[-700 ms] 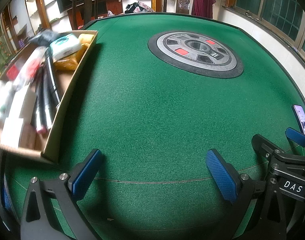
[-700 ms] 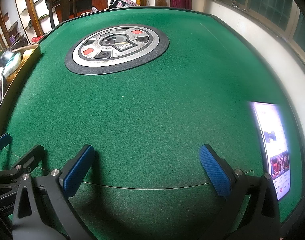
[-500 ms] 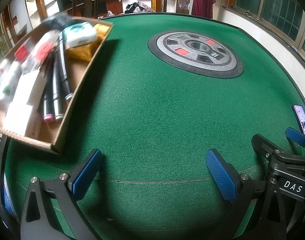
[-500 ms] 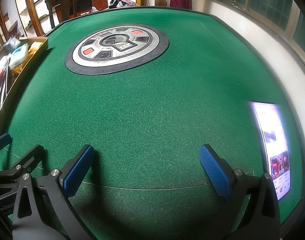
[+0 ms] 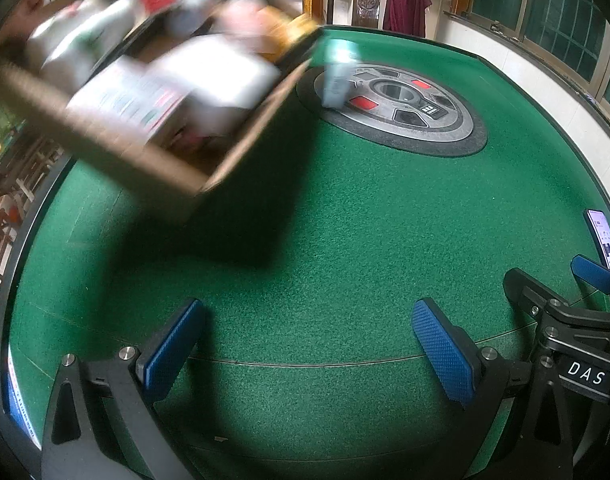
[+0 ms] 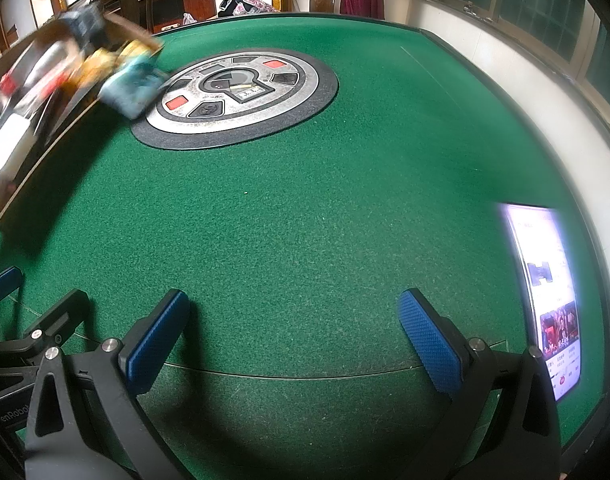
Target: Organize objects
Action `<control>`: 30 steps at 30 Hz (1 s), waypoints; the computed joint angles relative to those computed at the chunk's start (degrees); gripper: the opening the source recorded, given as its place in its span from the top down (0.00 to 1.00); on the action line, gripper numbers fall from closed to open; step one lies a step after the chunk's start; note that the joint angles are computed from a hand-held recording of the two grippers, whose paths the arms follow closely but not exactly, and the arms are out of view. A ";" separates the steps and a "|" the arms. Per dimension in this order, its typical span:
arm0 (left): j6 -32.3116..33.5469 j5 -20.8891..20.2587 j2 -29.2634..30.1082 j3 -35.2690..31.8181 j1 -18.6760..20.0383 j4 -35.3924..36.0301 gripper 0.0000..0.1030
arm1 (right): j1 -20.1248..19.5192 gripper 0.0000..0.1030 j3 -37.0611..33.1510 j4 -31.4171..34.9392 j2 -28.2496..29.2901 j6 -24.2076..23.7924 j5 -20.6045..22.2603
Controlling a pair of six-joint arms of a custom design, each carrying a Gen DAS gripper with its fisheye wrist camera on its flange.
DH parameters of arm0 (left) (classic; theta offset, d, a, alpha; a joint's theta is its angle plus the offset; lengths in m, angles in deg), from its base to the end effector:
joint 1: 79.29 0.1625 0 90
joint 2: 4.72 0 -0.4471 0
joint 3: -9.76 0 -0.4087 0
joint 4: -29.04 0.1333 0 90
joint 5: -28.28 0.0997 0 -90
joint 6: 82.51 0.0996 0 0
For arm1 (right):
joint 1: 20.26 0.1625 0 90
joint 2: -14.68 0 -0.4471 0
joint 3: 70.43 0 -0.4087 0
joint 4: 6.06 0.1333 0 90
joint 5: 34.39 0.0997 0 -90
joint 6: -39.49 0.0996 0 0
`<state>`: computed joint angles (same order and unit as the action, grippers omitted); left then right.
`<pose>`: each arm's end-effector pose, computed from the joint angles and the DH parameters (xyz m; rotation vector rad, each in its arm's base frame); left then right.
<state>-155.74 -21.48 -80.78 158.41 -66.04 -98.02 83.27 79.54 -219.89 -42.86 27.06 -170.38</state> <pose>-0.2145 -0.2536 0.0866 0.3410 2.2941 -0.6239 0.1404 -0.3198 0.1243 0.2460 -2.2725 0.6472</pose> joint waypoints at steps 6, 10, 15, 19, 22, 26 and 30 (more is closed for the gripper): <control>0.00 0.00 0.00 0.00 0.00 0.00 0.01 | 0.00 0.00 0.00 0.00 0.00 0.00 0.00; 0.00 0.00 0.00 0.00 0.00 0.00 0.01 | 0.00 0.00 0.00 0.00 0.00 0.00 0.00; 0.00 0.00 0.00 0.00 0.00 0.00 0.01 | 0.00 0.00 0.00 0.00 0.00 0.00 0.00; -0.04 -0.06 -0.02 -0.03 -0.03 0.09 0.01 | 0.01 0.00 0.00 0.01 -0.01 0.00 0.00; -0.10 -0.09 -0.17 -0.05 -0.09 0.29 0.01 | 0.07 0.00 0.02 0.21 -0.16 0.09 -0.03; -0.20 -0.16 -0.54 -0.10 -0.19 0.77 0.01 | -0.14 0.00 0.54 -0.45 -0.22 -0.17 0.07; -0.28 -0.20 -0.81 -0.14 -0.26 1.15 0.01 | 0.73 0.00 0.89 0.02 -0.28 0.89 -0.38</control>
